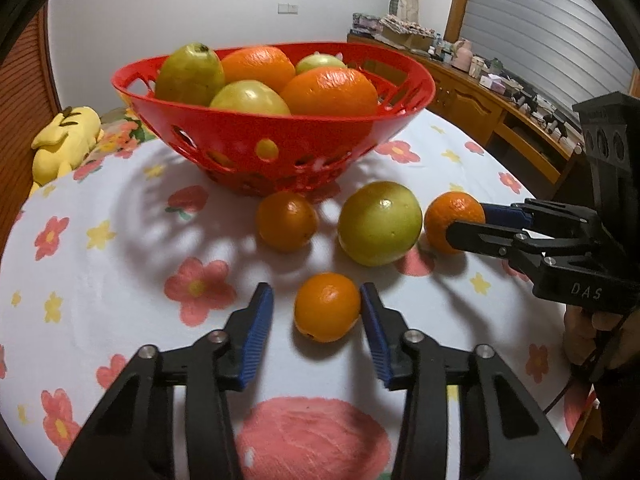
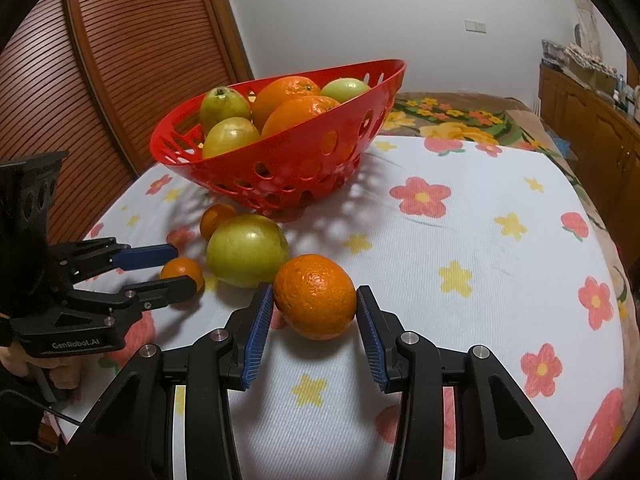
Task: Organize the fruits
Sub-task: 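Grip a small tangerine with the left tool while the right tool grips an orange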
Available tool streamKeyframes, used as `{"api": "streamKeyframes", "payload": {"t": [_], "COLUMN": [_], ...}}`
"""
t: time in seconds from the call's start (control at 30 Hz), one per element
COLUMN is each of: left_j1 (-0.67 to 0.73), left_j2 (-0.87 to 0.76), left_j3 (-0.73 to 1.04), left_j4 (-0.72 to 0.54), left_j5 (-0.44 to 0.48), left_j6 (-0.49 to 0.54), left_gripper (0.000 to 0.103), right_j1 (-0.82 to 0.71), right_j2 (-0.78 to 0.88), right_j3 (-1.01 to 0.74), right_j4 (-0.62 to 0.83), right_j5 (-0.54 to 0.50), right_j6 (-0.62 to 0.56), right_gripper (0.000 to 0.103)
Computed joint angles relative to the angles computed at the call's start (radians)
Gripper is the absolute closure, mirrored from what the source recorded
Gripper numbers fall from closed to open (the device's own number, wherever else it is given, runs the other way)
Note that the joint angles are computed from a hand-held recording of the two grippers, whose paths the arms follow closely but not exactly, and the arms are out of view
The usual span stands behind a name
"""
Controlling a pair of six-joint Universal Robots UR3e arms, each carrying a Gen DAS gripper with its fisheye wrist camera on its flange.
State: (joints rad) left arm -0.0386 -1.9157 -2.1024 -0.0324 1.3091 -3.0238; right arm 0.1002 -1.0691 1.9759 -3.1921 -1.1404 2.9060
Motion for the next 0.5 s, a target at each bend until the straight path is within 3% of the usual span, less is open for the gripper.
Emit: {"api": "streamKeyframes", "payload": {"t": [0.23,0.5], "left_j1": [-0.003,0.028], "left_j2": [-0.002,0.049], "left_j3": [-0.006,-0.04], "left_j4": [0.008,0.01], "left_j5": [-0.005,-0.018], "left_j6": [-0.005,-0.006], "left_gripper": [0.074,0.074], "right_j1": [0.001,0.001], "right_j2": [0.002,0.001], "right_j3": [-0.003,-0.002], "right_j4": [0.004,0.003], "right_j5": [0.0,0.001], "right_j6": [-0.004,-0.009], "right_gripper": [0.061,0.061]}}
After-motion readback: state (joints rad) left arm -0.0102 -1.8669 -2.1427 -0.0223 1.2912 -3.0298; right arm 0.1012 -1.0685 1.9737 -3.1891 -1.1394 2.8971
